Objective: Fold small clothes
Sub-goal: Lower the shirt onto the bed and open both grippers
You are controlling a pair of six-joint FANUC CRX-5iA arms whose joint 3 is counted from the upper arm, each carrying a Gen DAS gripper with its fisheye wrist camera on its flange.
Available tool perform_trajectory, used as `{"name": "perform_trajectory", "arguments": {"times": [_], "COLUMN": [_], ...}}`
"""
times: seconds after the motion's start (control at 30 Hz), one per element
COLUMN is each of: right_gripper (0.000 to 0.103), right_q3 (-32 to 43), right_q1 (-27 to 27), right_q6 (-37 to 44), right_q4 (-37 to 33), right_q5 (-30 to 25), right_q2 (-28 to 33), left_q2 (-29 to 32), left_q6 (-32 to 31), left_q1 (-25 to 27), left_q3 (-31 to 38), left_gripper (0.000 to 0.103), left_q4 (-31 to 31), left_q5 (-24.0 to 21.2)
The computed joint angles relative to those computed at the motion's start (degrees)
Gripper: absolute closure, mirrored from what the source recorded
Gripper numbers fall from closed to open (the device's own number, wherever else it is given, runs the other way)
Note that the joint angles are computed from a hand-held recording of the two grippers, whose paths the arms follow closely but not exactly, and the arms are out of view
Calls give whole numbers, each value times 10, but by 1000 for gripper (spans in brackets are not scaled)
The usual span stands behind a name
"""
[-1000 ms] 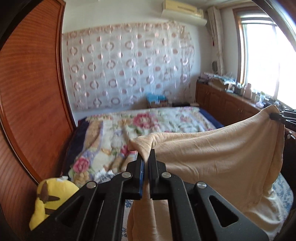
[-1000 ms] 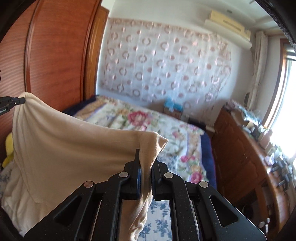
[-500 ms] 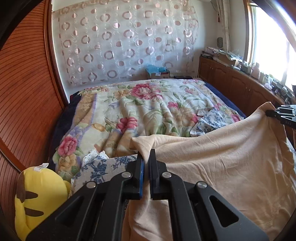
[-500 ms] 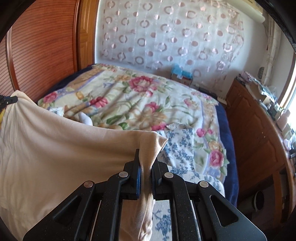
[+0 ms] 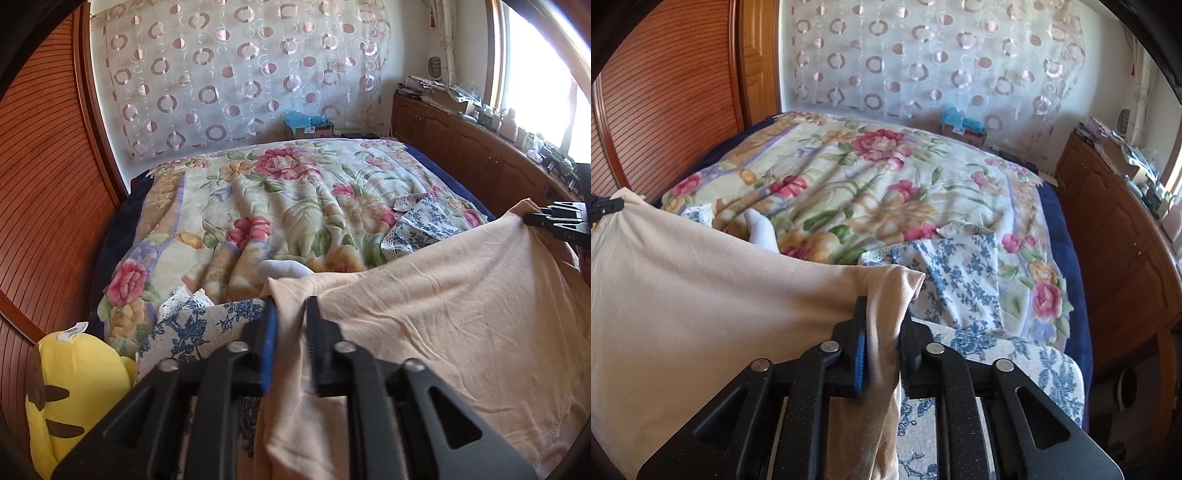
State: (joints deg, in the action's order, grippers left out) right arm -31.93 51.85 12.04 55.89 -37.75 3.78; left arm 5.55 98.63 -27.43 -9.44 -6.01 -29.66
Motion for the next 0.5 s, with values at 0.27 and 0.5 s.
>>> {"name": "perform_trajectory", "arguments": {"times": [0.27, 0.5], "right_gripper": [52, 52], "right_q3": [-52, -99], "right_q1": [47, 146], "right_q6": [-71, -127], "right_q4": [45, 39], "right_q5": [-44, -100], "right_q2": [-70, -141], "left_q2": [-88, -166], "left_q6": [0, 73], "left_q1": [-7, -53], "left_q3": [-68, -113], "left_gripper": [46, 46], "left_q4": [10, -44], "left_q5": [-10, -49]}}
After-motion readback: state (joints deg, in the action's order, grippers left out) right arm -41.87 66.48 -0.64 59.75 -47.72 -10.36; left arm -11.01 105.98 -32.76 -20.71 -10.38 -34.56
